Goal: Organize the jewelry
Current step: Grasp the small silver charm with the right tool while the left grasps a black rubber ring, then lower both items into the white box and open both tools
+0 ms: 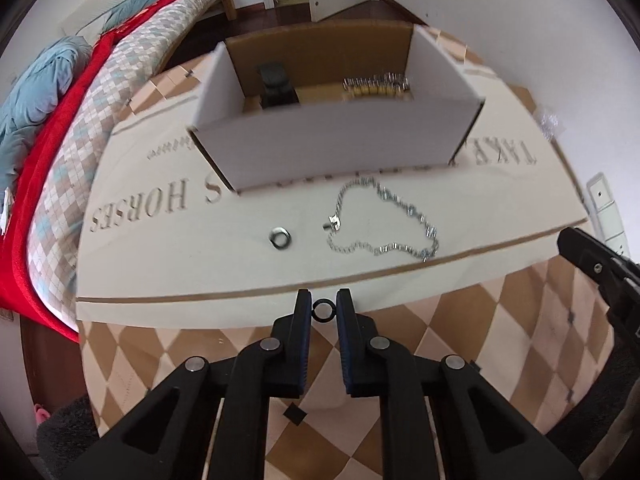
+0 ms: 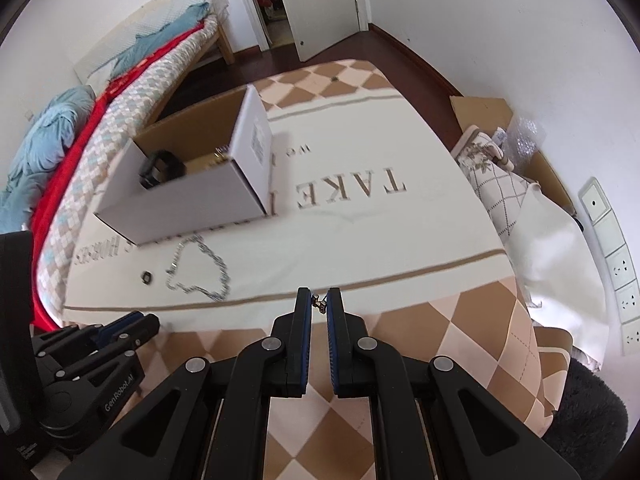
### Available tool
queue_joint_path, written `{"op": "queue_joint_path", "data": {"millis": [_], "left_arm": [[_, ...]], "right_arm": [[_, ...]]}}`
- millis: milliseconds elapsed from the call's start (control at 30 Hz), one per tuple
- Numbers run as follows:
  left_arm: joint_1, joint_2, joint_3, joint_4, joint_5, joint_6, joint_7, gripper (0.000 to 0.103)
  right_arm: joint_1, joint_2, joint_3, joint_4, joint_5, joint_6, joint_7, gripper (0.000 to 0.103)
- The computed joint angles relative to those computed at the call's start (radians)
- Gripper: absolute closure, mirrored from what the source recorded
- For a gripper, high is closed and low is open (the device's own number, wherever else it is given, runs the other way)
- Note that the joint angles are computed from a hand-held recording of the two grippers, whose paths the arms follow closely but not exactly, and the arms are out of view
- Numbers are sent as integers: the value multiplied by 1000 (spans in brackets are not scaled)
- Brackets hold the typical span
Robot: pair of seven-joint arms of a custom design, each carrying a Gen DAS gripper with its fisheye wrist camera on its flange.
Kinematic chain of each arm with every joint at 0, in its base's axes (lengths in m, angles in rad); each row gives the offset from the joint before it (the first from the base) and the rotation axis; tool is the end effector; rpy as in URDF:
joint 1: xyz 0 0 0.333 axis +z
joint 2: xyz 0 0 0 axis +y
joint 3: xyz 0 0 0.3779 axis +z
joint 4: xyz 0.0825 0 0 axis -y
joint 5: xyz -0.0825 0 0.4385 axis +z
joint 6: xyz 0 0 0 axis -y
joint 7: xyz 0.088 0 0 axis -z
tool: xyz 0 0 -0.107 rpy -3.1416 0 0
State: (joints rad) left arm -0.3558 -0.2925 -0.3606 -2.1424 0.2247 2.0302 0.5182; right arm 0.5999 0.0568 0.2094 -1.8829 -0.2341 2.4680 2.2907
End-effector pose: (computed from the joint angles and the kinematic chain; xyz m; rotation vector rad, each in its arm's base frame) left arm 0.3926 -0.3486 0.5797 -2.2457 1.7300 -0.2656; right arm 0.4657 0.4847 0.5772 -2.0420 1.6198 -0.2548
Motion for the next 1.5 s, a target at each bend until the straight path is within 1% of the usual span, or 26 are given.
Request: {"op": "queue_joint_path", "data": {"millis": [167,267,367,433,467,533,567,600,700,733,767,833,900,933,967,1000,1033,1067,1100,1133,1167,1200,1233,1300,1400,1500], "left_arm": [[30,-65,28,23,10,13,19,93],[63,-78,54,47,0,45,54,93],[98,-55,73,82,-2,65,92,93],[117,-30,83,102,-7,69,118,93],[122,-13,97,109,-28,81,142,93],[136,5,108,113,-51,95,155,92],[139,15,117,116,-73,100,171,90],[143,29,127,121,-101,99,186,89],[154,50,130,131,-128,94,195,88],[159,51,128,131,-124,95,190,88],[164,50,126,130,-115,96,185,88],[170,47,117,133,-91,85,169,80],[178,38,107,130,-50,77,144,57],[183,31,100,127,-24,71,123,51],[188,21,93,122,6,67,101,41],[193,13,85,118,38,54,79,35],[196,10,79,119,61,42,65,32],[200,5,70,119,93,19,45,25],[200,0,66,118,112,2,36,12],[199,-4,62,116,128,-14,28,7],[197,-9,58,113,141,-34,20,3],[194,-13,55,112,151,-54,14,3],[190,-17,53,109,157,-63,9,3],[182,-28,47,100,170,-87,-1,3],[173,-44,42,89,177,-110,-16,1],[162,-63,36,79,177,-133,-20,1]], "right_arm": [[-1,9,6,51,72,35,-51,95],[-1,52,8,128,125,48,-108,95],[0,132,10,247,194,35,-187,95],[7,193,5,337,211,3,-222,95],[11,219,3,376,220,-13,-239,95],[21,288,-3,478,231,-67,-273,95],[23,321,-3,526,244,-95,-297,95],[23,362,1,588,264,-141,-325,95],[30,440,-10,699,305,-222,-339,92],[33,464,-16,736,315,-251,-335,84],[35,469,-23,743,321,-254,-333,65],[35,467,-31,738,335,-240,-330,46],[38,452,-40,717,331,-225,-323,45],[37,444,-42,705,333,-220,-320,45],[36,438,-44,696,334,-214,-316,45],[36,427,-48,681,328,-208,-308,45],[40,416,-54,668,314,-205,-301,43],[47,404,-65,654,289,-204,-285,42],[57,397,-76,649,258,-212,-267,35],[71,388,-89,641,214,-224,-249,25],[84,378,-99,631,173,-232,-231,20],[93,373,-105,627,136,-245,-217,9],[102,368,-110,624,100,-262,-208,1],[127,366,-119,631,19,-311,-190,0],[149,346,-120,610,-67,-336,-170,0],[159,326,-113,593,-117,-340,-149,0]]}}
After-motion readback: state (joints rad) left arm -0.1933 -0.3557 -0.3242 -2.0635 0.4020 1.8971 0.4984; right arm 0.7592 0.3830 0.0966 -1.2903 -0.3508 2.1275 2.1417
